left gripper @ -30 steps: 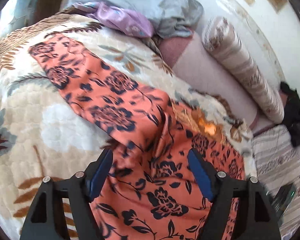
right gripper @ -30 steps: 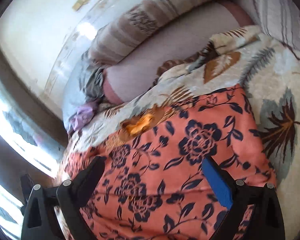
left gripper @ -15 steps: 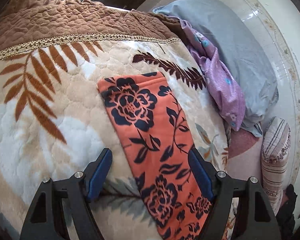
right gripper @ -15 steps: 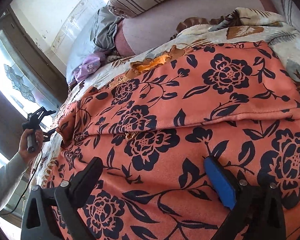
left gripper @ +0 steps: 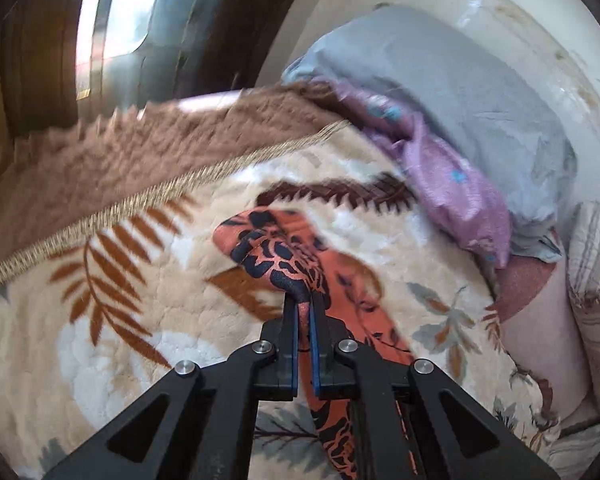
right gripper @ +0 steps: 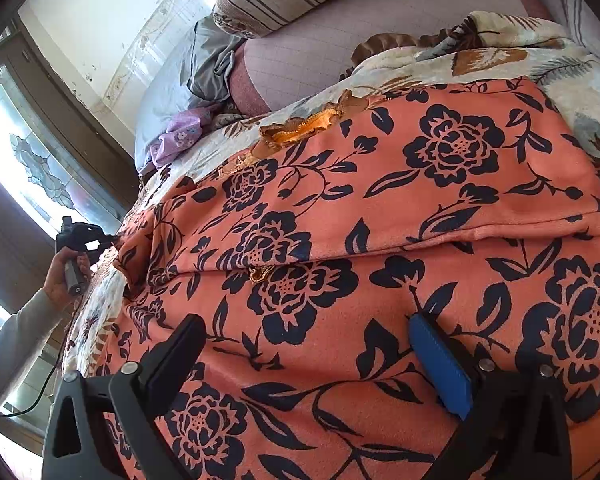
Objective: Fold small clothes
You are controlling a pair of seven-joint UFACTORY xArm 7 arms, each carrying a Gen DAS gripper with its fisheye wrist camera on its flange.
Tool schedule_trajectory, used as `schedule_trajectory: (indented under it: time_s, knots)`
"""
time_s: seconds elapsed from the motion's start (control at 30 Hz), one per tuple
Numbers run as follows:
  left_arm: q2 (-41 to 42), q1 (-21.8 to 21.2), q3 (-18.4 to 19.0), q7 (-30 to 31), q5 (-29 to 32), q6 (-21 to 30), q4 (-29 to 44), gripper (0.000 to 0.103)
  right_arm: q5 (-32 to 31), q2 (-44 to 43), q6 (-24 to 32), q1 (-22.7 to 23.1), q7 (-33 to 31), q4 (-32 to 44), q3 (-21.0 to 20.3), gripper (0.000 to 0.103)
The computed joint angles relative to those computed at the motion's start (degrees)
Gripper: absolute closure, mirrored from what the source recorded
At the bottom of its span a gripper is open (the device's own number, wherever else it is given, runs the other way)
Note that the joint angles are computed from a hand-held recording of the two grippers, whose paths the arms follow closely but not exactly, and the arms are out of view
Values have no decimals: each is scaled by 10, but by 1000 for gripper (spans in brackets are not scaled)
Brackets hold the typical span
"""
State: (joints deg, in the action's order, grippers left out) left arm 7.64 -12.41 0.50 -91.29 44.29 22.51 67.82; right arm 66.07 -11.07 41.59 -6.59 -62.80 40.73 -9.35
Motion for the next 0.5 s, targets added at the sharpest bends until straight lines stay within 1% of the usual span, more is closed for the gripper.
schedule_trajectory:
  time_s: [0.07, 0.13, 0.17, 0.23, 0.3, 0.33, 0.43, 0.5]
  knots:
    - [-29, -25, -10, -11, 71, 36, 30, 98, 5, -1, 4, -1, -3, 0, -2, 1]
    - [-54, -42, -38, 1, 129, 70, 66, 98, 9, -1, 8, -2, -5, 0, -3, 1]
    - [-51, -50, -54, 18, 148, 84, 95, 98, 11, -1, 10, -3, -6, -1, -4, 1]
    - [-33, -74, -81, 70, 163, 98, 158, 98, 15, -2, 15, -4, -8, -1, -5, 1]
    - [2, -112, -101, 118, 174, 116, 225, 98, 21, -1, 23, -7, -12, 0, -8, 1]
    - [26, -132, -107, 144, 168, 121, 260, 98, 24, -1, 27, -8, -13, 0, -9, 1]
    - [118, -194, -128, 212, 143, 128, 369, 98, 33, 0, 47, -16, -14, 4, -15, 1]
    - [194, -240, -137, 258, 135, 137, 450, 97, 35, -5, 61, -23, -4, 4, -19, 1]
